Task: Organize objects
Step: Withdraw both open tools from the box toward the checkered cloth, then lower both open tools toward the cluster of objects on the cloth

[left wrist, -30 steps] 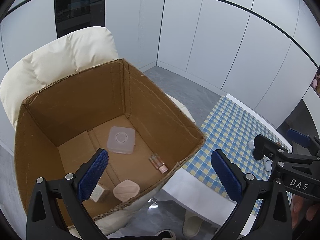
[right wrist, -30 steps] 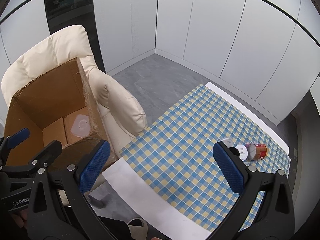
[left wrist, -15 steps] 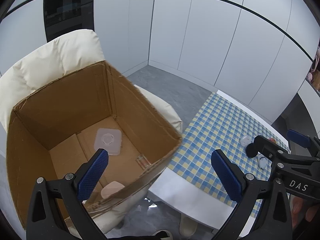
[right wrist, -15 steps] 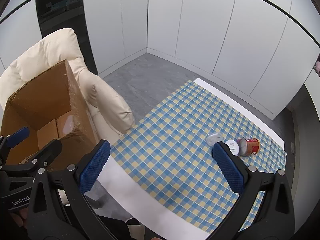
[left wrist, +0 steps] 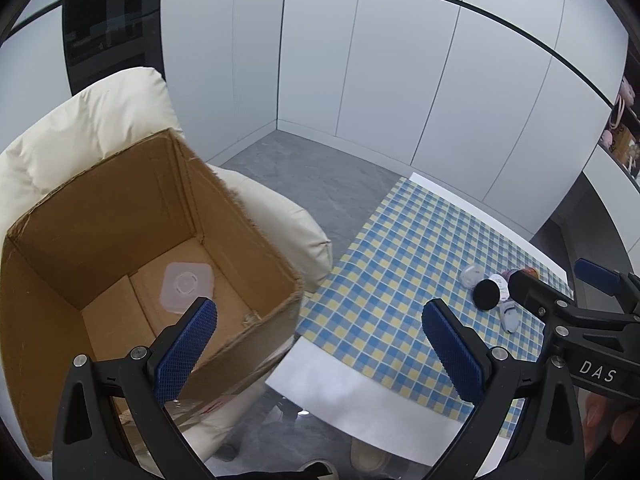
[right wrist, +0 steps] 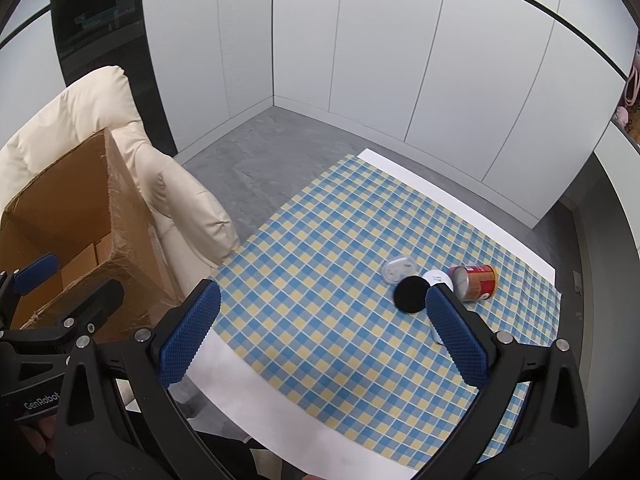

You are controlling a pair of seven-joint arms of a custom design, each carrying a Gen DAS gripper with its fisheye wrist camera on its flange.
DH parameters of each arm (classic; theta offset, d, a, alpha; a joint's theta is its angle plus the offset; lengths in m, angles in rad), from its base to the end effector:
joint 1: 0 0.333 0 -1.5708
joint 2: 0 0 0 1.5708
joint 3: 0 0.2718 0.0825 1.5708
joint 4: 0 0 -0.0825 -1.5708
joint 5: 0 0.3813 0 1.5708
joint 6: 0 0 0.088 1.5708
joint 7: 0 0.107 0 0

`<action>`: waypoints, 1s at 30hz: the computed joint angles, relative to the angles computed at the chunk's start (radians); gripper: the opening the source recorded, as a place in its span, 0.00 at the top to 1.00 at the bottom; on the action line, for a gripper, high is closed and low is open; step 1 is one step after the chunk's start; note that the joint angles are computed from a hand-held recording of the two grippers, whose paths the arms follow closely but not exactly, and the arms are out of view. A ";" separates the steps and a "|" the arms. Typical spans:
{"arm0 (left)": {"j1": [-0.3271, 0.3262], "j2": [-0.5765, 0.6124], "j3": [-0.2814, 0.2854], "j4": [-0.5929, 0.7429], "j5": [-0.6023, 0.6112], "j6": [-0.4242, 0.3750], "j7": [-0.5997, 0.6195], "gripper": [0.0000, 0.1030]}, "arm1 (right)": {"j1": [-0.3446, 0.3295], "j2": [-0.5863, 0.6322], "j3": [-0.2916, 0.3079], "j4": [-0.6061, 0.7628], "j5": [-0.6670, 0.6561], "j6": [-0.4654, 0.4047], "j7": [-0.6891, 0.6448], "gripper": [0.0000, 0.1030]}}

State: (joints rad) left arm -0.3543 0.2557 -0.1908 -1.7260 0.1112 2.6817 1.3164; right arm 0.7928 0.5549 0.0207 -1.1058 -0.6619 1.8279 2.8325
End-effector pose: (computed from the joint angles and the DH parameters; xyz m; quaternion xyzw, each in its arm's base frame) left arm 0.5738 -0.3393 0.4761 -0.5384 0.7685 -0.3128 0.1474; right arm 0.5244 0.4764 0.4942 -0.5485 0.7705 -0.2854 0.1550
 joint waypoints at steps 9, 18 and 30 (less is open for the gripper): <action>-0.023 0.027 -0.010 0.035 0.000 -0.010 0.011 0.01 | -0.023 -0.097 0.020 -0.140 -0.017 0.012 0.055 0.00; -0.048 0.053 -0.013 0.069 0.002 -0.020 0.020 0.01 | -0.053 -0.164 0.051 -0.232 -0.033 0.009 0.097 0.00; -0.072 0.079 -0.016 0.106 -0.002 -0.036 0.031 0.01 | -0.087 -0.237 0.080 -0.331 -0.040 0.005 0.139 0.00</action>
